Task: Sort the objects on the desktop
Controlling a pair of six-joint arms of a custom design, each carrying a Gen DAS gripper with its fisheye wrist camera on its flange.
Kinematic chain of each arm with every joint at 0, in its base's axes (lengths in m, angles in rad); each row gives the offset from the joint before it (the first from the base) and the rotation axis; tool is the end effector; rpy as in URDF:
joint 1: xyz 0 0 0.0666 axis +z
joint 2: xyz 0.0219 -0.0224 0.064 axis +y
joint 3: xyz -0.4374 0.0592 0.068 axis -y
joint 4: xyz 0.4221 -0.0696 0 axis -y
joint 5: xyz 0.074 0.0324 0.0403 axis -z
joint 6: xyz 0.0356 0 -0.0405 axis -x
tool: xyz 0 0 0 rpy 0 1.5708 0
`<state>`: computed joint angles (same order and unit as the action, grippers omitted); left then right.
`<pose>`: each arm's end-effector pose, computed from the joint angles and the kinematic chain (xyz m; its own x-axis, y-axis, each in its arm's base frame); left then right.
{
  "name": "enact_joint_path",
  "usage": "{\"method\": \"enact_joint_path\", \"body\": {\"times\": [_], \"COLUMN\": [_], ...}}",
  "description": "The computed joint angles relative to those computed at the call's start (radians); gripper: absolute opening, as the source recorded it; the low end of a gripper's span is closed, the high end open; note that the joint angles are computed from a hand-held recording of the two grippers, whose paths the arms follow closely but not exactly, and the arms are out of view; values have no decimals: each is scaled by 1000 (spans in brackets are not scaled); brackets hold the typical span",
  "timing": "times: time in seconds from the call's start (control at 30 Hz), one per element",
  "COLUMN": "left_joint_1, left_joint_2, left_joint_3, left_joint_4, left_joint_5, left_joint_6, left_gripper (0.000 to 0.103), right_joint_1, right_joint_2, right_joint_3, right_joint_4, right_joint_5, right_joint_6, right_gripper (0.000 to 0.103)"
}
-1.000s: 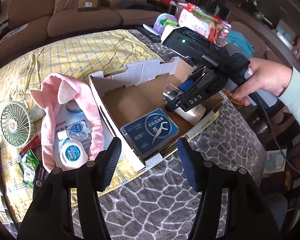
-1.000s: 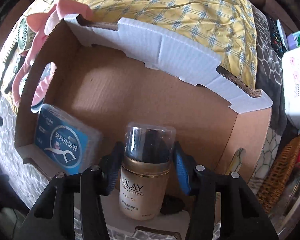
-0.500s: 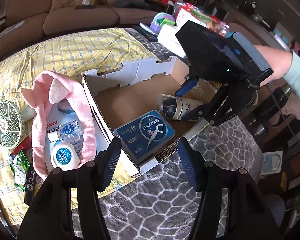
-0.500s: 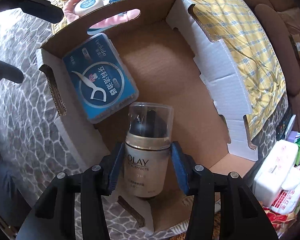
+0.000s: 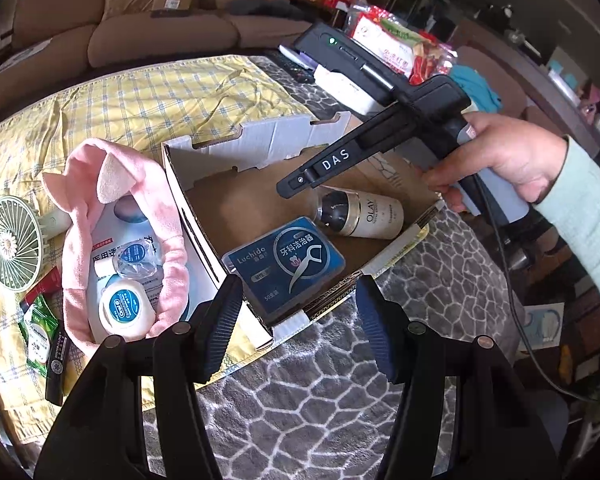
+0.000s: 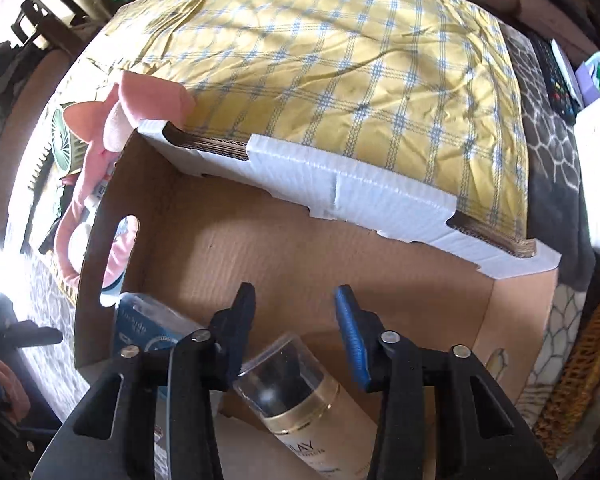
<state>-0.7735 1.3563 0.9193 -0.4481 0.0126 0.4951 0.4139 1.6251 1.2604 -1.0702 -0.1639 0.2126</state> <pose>0.3192 -0.3128 0.3089 -0.8219 0.1385 -0.5525 0.3566 0.8815 -0.3094 0.4762 0.2151 0.3050 -0.7987 -0.5782 -0.1665 -0.5990 0.7902 0.1294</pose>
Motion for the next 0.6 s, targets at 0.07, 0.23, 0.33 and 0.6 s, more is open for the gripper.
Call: {"method": "enact_joint_path", "body": {"times": [0.07,0.23,0.33,0.6], "left_joint_1": [1,9,7,1], "left_joint_2": [-1,17,32,20], "left_joint_3": [1,16,28,17], "left_joint_4": [-4,-5,-6,-27], "left_joint_5": [-2,9,16,4], "left_joint_6": [-2,-21,-26,-21], "left_gripper": [56,56,56,56], "right_joint_1": [1,9,-15,-90], "right_joint_2": [6,-21,-23,-45], "right_joint_3": [-2,-12,-2,-25], "right_joint_4": [-19,-93,-141,-18], "right_joint_5": [-34,-66,-110,-190], "right_joint_6": [4,119,130,-15], "right_gripper": [28,27,27,63]}}
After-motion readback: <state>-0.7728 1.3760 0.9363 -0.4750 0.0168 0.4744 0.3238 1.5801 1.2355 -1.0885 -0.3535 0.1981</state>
